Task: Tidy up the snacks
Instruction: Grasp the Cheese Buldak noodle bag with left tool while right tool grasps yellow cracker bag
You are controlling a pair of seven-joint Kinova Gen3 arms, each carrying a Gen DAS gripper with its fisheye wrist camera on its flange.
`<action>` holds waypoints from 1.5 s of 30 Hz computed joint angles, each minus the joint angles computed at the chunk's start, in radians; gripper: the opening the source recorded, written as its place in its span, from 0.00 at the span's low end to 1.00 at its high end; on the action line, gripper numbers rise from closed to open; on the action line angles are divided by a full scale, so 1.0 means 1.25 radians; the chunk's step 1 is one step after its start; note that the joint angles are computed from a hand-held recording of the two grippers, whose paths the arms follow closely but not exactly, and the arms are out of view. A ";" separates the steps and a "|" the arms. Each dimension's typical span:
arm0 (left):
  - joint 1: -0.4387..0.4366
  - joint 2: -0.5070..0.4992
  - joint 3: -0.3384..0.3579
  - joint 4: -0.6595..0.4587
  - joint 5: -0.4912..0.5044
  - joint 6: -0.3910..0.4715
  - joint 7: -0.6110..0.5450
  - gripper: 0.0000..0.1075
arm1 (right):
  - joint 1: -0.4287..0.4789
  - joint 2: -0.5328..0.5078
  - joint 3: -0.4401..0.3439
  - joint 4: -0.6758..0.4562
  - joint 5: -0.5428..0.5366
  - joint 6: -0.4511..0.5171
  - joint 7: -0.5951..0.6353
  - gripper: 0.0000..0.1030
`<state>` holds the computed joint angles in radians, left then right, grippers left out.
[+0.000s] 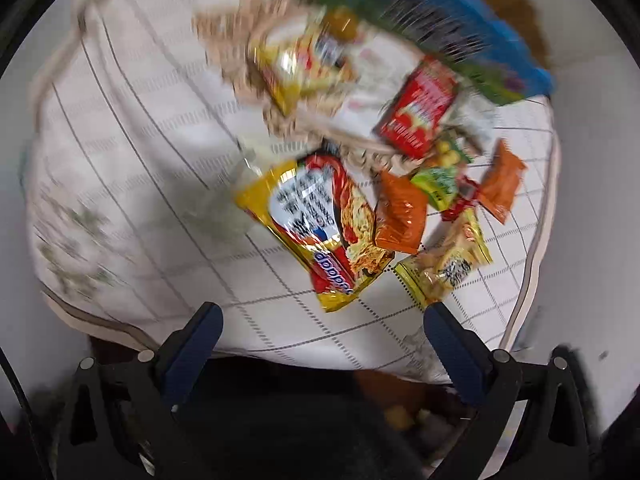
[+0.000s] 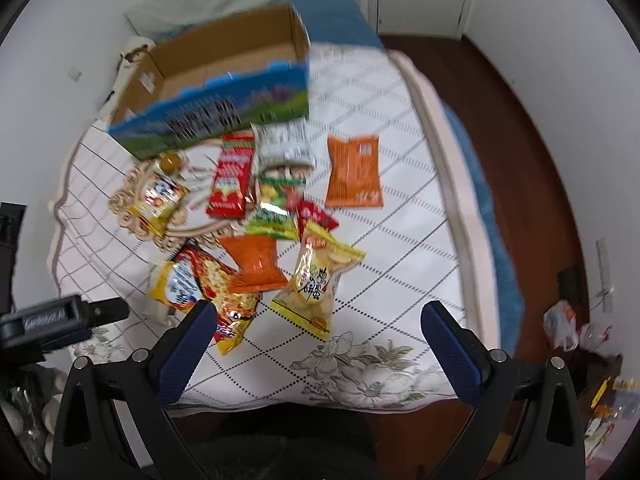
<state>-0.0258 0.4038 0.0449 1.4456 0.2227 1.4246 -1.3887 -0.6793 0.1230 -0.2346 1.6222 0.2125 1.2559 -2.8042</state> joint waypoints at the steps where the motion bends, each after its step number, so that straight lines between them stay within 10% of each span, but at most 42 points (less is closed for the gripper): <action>1: -0.007 0.022 -0.002 0.008 0.022 -0.012 0.013 0.96 | 0.007 0.009 0.002 0.018 -0.009 -0.026 0.007 1.00; 12: -0.023 0.268 0.019 -0.023 0.133 -0.070 0.155 0.96 | 0.076 0.120 0.049 0.153 -0.124 -0.264 0.077 0.93; 18: 0.030 0.263 -0.002 -0.019 0.058 -0.140 0.248 0.90 | 0.110 0.185 0.061 0.181 -0.194 -0.357 0.120 0.81; 25: 0.111 0.222 0.036 -0.052 -0.122 -0.141 0.089 0.83 | 0.139 0.237 0.056 0.190 -0.261 -0.413 0.200 0.62; 33: 0.253 0.171 0.023 -0.007 -0.353 -0.169 -0.158 0.84 | 0.099 0.287 0.057 0.110 -0.199 -0.314 0.300 0.51; 45: 0.175 0.165 0.004 0.033 -0.184 -0.200 -0.039 0.84 | 0.142 0.272 0.067 0.143 -0.277 -0.323 0.394 0.60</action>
